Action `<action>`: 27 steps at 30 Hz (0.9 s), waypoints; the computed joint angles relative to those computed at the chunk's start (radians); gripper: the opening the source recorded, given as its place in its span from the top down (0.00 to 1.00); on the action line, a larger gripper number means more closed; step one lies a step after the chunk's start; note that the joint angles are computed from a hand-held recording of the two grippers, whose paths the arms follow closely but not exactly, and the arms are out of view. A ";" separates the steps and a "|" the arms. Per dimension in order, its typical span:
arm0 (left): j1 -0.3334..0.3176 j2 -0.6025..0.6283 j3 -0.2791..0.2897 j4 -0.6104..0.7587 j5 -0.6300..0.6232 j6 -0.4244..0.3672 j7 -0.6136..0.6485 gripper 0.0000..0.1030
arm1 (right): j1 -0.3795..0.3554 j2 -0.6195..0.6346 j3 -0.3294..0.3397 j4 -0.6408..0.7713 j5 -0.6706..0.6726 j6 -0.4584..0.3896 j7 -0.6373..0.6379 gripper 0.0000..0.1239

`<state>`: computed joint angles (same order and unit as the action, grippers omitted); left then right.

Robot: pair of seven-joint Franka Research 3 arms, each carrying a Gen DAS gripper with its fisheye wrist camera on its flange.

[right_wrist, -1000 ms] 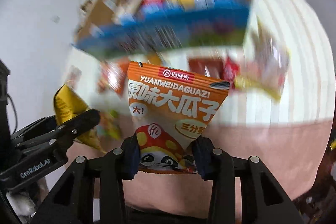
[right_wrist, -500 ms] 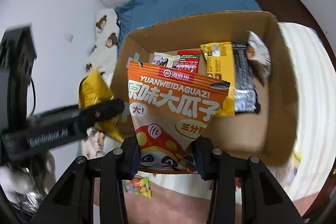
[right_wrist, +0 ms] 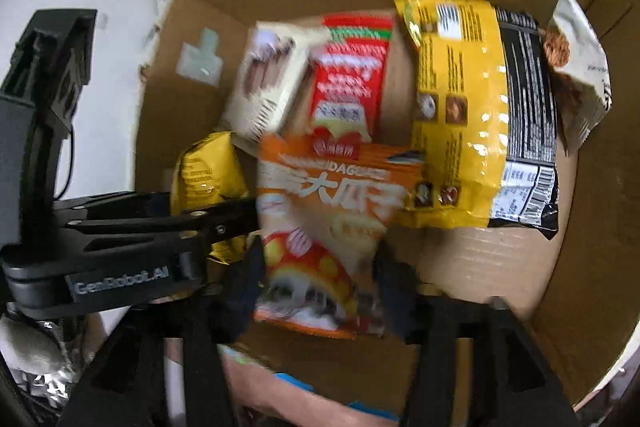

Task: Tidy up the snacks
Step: 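Carry both bags into the box and open both tools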

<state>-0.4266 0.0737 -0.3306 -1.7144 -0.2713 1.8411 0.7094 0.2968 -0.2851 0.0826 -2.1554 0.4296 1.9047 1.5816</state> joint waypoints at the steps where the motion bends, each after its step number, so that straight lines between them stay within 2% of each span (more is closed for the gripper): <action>1: -0.001 -0.006 -0.001 -0.010 0.001 0.009 0.002 0.34 | -0.001 0.004 0.004 0.002 -0.017 -0.002 0.003 0.23; 2: -0.003 -0.010 -0.002 -0.016 0.002 0.017 0.004 0.26 | -0.002 0.001 0.008 0.000 -0.039 -0.001 0.005 0.22; 3: -0.006 -0.012 -0.004 -0.017 0.006 0.024 0.002 0.25 | -0.004 0.000 0.012 0.000 -0.061 -0.002 0.013 0.22; 5: -0.013 -0.008 -0.007 -0.006 0.028 0.021 -0.009 0.16 | -0.008 -0.006 0.024 0.003 -0.120 0.003 0.029 0.22; 8: -0.025 0.003 -0.013 0.021 0.057 0.014 -0.020 0.11 | -0.014 -0.020 0.028 -0.004 -0.172 0.011 0.051 0.22; 16: -0.066 0.000 -0.024 0.063 0.206 -0.019 -0.116 0.11 | -0.036 -0.101 0.021 -0.058 -0.233 0.025 0.065 0.22; 27: -0.140 -0.079 -0.065 0.065 0.449 -0.053 -0.257 0.11 | -0.063 -0.328 0.053 -0.173 -0.279 0.098 0.131 0.22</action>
<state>-0.5665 -0.0054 -0.3957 -1.6490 0.1776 1.7876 0.4527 0.2341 -0.6134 0.1359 -2.3280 0.1504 2.0025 1.7121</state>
